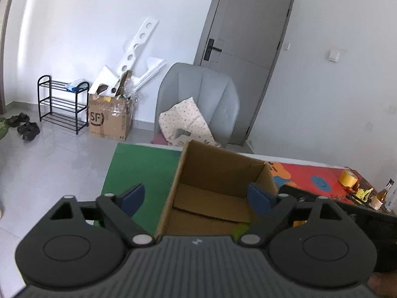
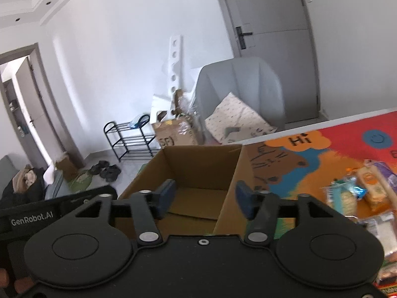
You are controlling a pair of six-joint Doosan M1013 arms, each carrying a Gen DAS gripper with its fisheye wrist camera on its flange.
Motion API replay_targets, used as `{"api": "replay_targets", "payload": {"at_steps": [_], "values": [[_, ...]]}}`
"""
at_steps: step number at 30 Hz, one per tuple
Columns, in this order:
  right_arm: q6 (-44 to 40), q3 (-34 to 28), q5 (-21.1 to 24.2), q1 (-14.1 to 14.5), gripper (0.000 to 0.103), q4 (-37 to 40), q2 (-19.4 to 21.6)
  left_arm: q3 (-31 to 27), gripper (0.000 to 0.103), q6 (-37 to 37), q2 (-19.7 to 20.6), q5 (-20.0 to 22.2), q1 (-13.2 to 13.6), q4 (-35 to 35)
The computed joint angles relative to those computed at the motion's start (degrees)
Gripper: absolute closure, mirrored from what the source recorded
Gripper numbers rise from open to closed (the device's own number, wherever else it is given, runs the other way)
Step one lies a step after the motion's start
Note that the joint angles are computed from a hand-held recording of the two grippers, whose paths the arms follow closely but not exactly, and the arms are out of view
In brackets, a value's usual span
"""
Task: Organize snacks
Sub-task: 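Carry the green candy into the cardboard box with the right gripper and release, then return both tools to the snack pile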
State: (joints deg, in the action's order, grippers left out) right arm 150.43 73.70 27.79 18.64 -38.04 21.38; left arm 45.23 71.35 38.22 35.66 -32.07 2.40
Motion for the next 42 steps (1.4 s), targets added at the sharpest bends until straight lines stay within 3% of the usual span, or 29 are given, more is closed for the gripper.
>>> {"api": "replay_targets", "payload": {"at_steps": [5,8,12,18,22,28,32,42], "values": [[7.0,2.0,3.3,1.0,0.015,-7.8,-1.4,-1.3,0.005,0.5,0.4,3.8,-0.3,-1.0],[9.4,2.9,6.0,1.5,0.007,-11.0,-2.2,-1.3,0.004,0.4,0.2,4.8,-0.5,-0.9],[10.8,4.7,6.7,1.2,0.007,-10.6,-3.6,-0.7,0.001,1.3,-0.2,5.3,-0.9,-2.1],[13.5,7.2,8.8,1.5,0.001,-12.3,-5.4,2.4,0.000,3.4,-1.8,2.4,-1.9,-2.3],[13.7,8.5,10.5,1.7,0.000,-12.2,-6.7,3.3,0.000,7.4,-2.4,2.1,-2.5,-5.3],[16.3,11.3,11.5,1.6,0.000,-14.0,-8.7,5.2,0.000,7.7,-3.5,0.2,-3.6,-5.4],[17.9,13.2,11.6,1.3,0.000,-14.4,-10.1,5.8,0.000,9.9,-3.9,0.1,-4.1,-8.1],[20.7,17.5,11.1,0.2,0.000,-15.2,-13.3,5.8,0.000,10.3,-3.9,1.2,-6.2,-7.5]]}}
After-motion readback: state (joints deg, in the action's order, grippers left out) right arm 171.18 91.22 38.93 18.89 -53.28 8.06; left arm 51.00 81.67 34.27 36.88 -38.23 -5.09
